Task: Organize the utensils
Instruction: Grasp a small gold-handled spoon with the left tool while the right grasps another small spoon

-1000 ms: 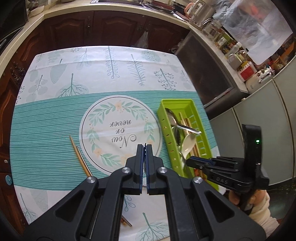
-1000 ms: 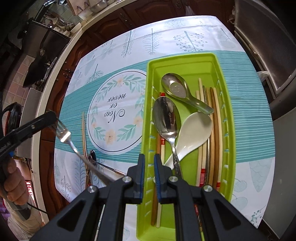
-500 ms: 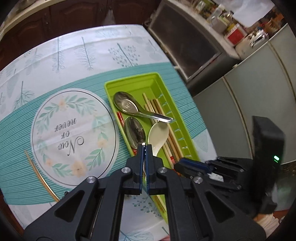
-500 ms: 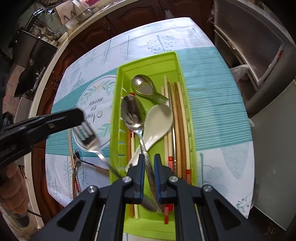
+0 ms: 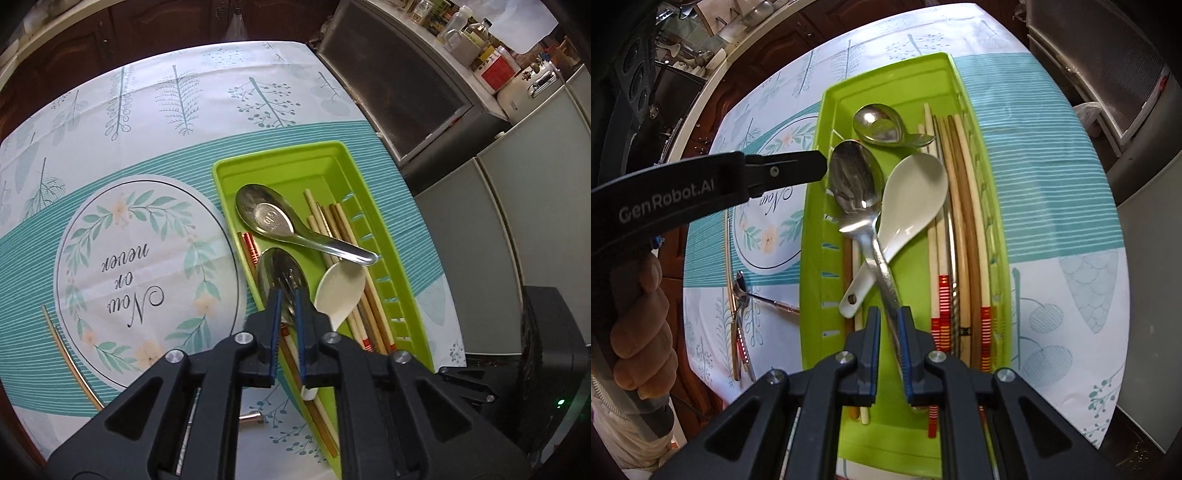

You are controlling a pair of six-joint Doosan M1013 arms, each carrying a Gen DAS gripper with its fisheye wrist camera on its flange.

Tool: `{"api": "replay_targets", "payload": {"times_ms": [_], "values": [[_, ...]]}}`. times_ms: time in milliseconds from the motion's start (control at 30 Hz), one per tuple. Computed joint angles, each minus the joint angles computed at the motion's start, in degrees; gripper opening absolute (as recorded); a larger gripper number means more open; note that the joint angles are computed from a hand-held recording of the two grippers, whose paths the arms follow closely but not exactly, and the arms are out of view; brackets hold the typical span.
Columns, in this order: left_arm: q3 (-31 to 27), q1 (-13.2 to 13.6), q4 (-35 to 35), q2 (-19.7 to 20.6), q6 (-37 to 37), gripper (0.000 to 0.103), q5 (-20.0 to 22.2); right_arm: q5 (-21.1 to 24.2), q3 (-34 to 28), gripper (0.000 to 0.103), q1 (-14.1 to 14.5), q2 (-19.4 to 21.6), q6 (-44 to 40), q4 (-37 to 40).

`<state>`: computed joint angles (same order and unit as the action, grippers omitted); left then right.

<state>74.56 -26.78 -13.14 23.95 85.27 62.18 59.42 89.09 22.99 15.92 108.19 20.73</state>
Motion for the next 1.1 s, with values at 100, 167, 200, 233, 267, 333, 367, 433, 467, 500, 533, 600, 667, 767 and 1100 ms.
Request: {"api": "replay_targets", "payload": {"times_ms": [100,167,200,233,267,333,367,433,467,500,533,600,667,767,1100], "values": [[0.72,-0.4,1.43,-0.84,-0.86,0.042,-1.97,0.2,-0.08,0.01,0.17,0.16,-0.3,0.44],[0.85,-0.77,3.24,-1.18,-1.54,0.042,-2.25,0.19,-0.11,0.01,0.49,0.17,0.15,-0.14],[0.94,-0.84,3.59,-1.37,-1.45,0.042,-2.09,0.24,-0.14,0.01,0.61,0.19,0.24,-0.07],[1.22,-0.89,4.04,-1.69,-1.58,0.042,-2.16,0.31,-0.14,0.01,0.58,0.14,0.1,0.09],[1.56,-0.96,4.81,-2.06,-2.09,0.042,-2.31,0.27,-0.16,0.01,0.68,0.05,0.06,-0.06],[2.53,-0.94,5.85,-2.97,-2.68,0.042,-2.73,0.33,-0.34,0.01,0.94,-0.03,0.16,-0.56],[3.14,-0.87,6.44,-3.5,-3.0,0.042,-2.78,0.29,-0.37,0.01,1.03,-0.08,0.14,-0.59],[4.42,-0.54,7.25,-4.56,-3.79,0.042,-2.66,0.18,-0.5,0.01,1.27,-0.13,0.13,-0.62],[4.99,-0.26,7.37,-5.03,-4.14,0.042,-2.44,0.17,-0.61,0.01,1.4,-0.13,0.04,-0.62],[5.55,0.02,7.45,-5.48,-4.42,0.042,-2.22,0.18,-0.73,0.01,1.54,-0.13,-0.08,-0.59],[6.23,0.38,7.59,-6.01,-4.73,0.042,-1.84,0.29,-0.82,0.01,1.55,-0.17,-0.3,-0.5],[7.32,1.17,7.86,-6.96,-5.33,0.042,-1.11,0.42,-1.19,0.01,1.89,-0.14,-0.53,-0.59],[8.39,2.04,8.14,-7.93,-5.75,0.042,-0.83,0.44,-1.5,0.01,2.21,-0.2,-0.48,-0.81],[9.83,3.69,9.05,-9.52,-7.01,0.042,-0.65,0.2,-2.08,0.01,2.86,-0.36,-0.53,-1.51],[15.58,8.61,10.98,-14.07,-10.28,0.042,-0.39,1.09,-5.36,0.01,5.62,0.6,-4.18,-1.27]]}}
